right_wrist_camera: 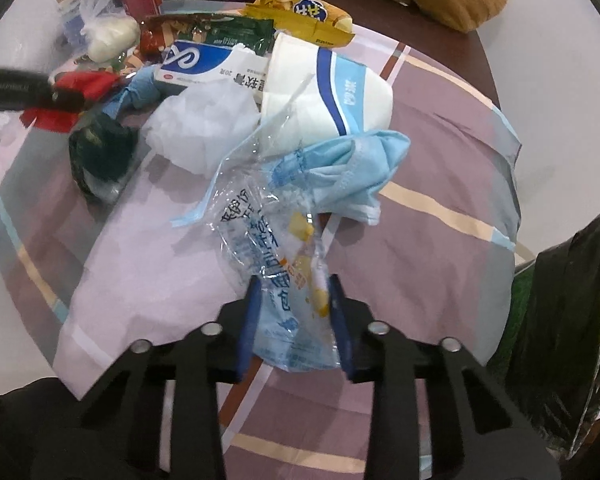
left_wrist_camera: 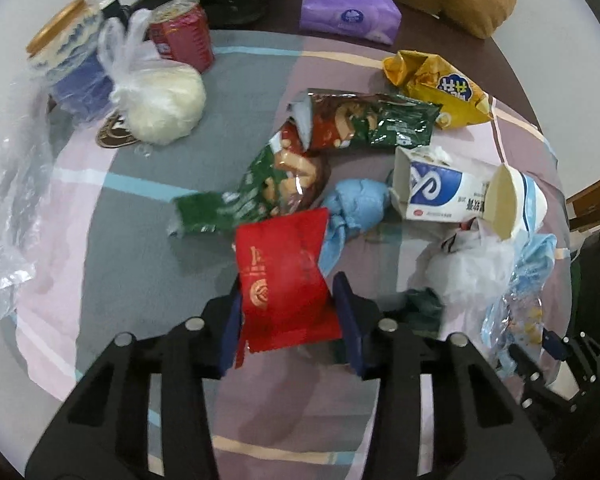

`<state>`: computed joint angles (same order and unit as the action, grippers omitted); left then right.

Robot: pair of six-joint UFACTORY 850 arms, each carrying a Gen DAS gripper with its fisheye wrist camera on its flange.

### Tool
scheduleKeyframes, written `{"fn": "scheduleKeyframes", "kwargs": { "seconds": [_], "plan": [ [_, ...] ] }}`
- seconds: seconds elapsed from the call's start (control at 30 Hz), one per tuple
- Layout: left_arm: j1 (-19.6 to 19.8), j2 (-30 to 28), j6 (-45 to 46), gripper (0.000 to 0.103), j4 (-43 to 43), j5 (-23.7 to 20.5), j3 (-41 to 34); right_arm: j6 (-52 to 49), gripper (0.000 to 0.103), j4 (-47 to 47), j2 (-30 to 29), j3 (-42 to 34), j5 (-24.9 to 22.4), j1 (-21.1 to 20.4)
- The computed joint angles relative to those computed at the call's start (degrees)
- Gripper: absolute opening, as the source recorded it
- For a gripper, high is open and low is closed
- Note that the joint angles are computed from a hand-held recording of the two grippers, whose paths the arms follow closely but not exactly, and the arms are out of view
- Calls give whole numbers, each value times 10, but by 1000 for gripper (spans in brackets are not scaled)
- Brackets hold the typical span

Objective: Collect trash
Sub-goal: 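Grasp the red snack packet with the left tool while the right tool grasps the clear plastic bag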

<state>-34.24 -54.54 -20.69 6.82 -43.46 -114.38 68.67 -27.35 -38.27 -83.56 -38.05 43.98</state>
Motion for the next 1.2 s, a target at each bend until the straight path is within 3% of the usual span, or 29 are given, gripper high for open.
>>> {"fn": "scheduleKeyframes", "kwargs": {
  "seconds": [0.07,0.23,0.4,0.47,0.53,0.57,0.67,0.77,0.9,1.03,1.2],
  "plan": [
    [2,26,-2,43,5,20,35,5,20,9,14,16,22,-2],
    [3,107,54,43,-13,100,143,33,20,9,38,44,37,2],
    [-2,150,124,43,-63,125,198,61,21,-4,58,66,38,6],
    [-8,159,139,44,-71,130,211,67,28,-7,63,74,38,4],
    [-14,169,160,44,-87,135,226,65,47,-4,63,76,33,2],
    [-17,173,173,44,-98,137,232,65,51,-5,62,76,29,2],
    [-25,175,198,44,-116,141,238,48,60,3,56,72,23,3],
    [-33,173,197,44,-108,143,236,22,60,13,44,58,22,4],
    [-47,178,134,44,-35,152,239,11,60,-5,16,18,-11,15],
    [-66,181,-24,44,138,145,240,1,60,-38,-16,-25,-59,31],
    [-75,191,-96,44,224,144,250,-9,60,-31,-34,-41,-66,33]
  ]
}}
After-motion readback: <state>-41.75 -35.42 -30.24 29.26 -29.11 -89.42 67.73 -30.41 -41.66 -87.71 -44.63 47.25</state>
